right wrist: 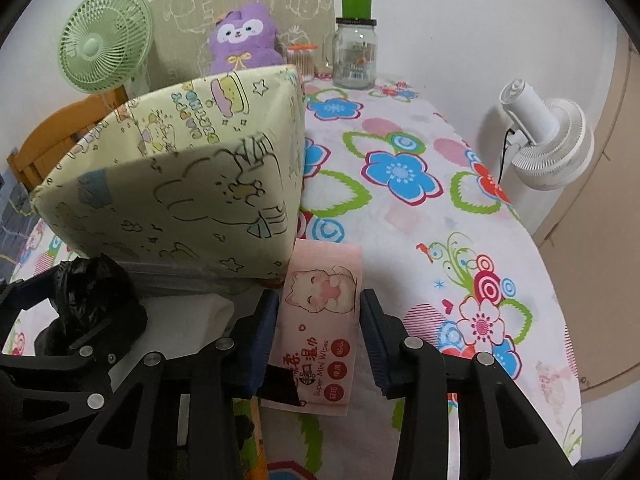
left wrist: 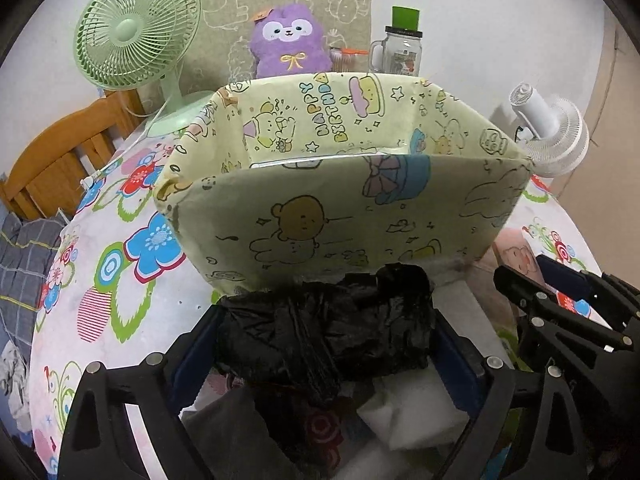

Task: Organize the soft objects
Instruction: 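Grasp the black plastic-wrapped bundle with the left tool while the right tool grasps the pink wipes pack, then lift and carry the black bundle and pink wipes pack over the fabric box with both tools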

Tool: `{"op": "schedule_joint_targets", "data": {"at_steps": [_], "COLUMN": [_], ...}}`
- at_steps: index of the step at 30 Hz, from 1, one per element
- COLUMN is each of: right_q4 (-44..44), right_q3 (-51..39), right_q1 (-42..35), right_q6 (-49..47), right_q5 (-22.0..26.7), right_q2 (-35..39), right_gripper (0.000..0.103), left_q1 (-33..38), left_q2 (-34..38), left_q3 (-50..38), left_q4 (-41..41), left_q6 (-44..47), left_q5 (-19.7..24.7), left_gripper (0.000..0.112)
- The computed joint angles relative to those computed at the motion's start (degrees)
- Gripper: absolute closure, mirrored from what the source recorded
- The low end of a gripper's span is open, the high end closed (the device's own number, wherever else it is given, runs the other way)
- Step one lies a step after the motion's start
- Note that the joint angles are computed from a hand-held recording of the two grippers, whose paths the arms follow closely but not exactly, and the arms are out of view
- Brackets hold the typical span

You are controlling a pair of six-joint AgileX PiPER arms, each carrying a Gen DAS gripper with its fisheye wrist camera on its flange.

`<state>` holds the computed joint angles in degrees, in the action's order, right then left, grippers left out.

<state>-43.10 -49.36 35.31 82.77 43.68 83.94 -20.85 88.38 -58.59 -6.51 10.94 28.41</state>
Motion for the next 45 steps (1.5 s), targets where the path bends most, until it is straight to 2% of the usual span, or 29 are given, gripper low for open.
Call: {"op": "schedule_joint_targets", "data": {"at_steps": [27, 45], "right_q4": [-6.0, -8.4], "right_q3": [-2.1, -7.5], "right_q1": [13.2, 18.9], "right_q6": [8.5, 7.5], "right_q5": [13.6, 21.4], "right_q2": [-6.4, -8.2], "right_gripper": [0.060, 0.060], "left_q1": [2.1, 5.5], "left_q2": [-11.5, -18.2], "left_q3": [6.0, 4.7], "left_q4": [-4.6, -7.5], "left_q6": [5.5, 8.5], "left_q5": [-0.8, 2.6], "left_gripper": [0.017, 0.017]}}
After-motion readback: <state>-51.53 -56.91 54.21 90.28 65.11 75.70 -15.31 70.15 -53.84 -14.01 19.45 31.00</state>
